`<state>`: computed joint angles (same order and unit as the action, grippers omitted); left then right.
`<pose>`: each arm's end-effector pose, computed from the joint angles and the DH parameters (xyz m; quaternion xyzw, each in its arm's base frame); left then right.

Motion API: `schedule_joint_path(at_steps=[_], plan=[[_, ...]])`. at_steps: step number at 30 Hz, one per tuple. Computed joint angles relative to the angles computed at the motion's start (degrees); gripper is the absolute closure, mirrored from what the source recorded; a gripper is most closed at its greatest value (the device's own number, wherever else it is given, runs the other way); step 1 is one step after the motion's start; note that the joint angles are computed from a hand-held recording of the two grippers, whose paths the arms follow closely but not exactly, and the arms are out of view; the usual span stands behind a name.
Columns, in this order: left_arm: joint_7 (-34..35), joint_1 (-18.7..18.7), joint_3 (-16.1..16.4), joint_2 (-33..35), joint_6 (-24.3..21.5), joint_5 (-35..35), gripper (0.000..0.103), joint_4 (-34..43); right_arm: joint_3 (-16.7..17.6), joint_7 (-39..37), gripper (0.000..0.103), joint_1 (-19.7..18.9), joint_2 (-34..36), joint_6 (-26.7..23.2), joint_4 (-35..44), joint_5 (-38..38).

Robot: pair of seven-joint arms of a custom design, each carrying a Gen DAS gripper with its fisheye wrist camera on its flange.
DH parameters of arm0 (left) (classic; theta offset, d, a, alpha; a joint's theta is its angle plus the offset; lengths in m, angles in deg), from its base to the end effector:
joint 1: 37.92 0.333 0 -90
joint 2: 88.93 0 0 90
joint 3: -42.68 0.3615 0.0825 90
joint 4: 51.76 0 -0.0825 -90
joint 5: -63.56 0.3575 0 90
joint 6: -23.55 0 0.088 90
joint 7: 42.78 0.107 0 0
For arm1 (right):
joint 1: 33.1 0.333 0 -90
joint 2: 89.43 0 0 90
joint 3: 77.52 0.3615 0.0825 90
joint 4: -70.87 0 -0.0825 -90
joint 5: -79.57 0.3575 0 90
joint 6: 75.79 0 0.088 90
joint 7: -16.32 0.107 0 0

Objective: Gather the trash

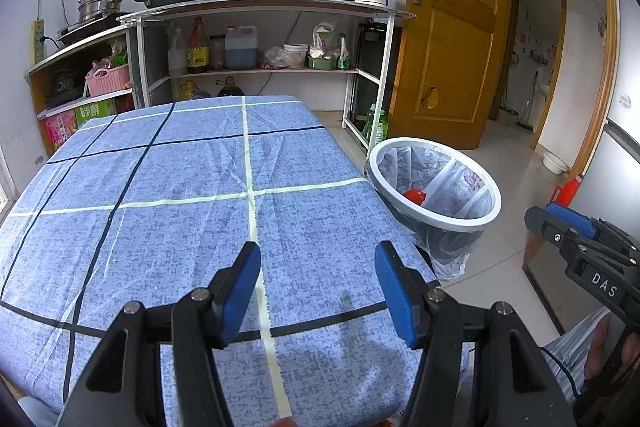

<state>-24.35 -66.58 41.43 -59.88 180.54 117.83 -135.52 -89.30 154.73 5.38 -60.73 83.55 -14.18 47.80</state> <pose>0.6281 -0.3934 0.5164 -0.6236 0.6295 -0.3662 0.2840 0.6326 0.3864 0.5272 -0.6772 0.5943 -0.2737 0.3366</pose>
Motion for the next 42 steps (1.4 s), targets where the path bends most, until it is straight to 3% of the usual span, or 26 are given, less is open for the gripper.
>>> schedule_joint_path(at_steps=[42], plan=[[0.9,-0.2,0.0,0.3,-0.6,-0.3,0.042,0.2,-0.1,-0.1,0.060,0.1,0.2,-0.1,0.3,0.1]])
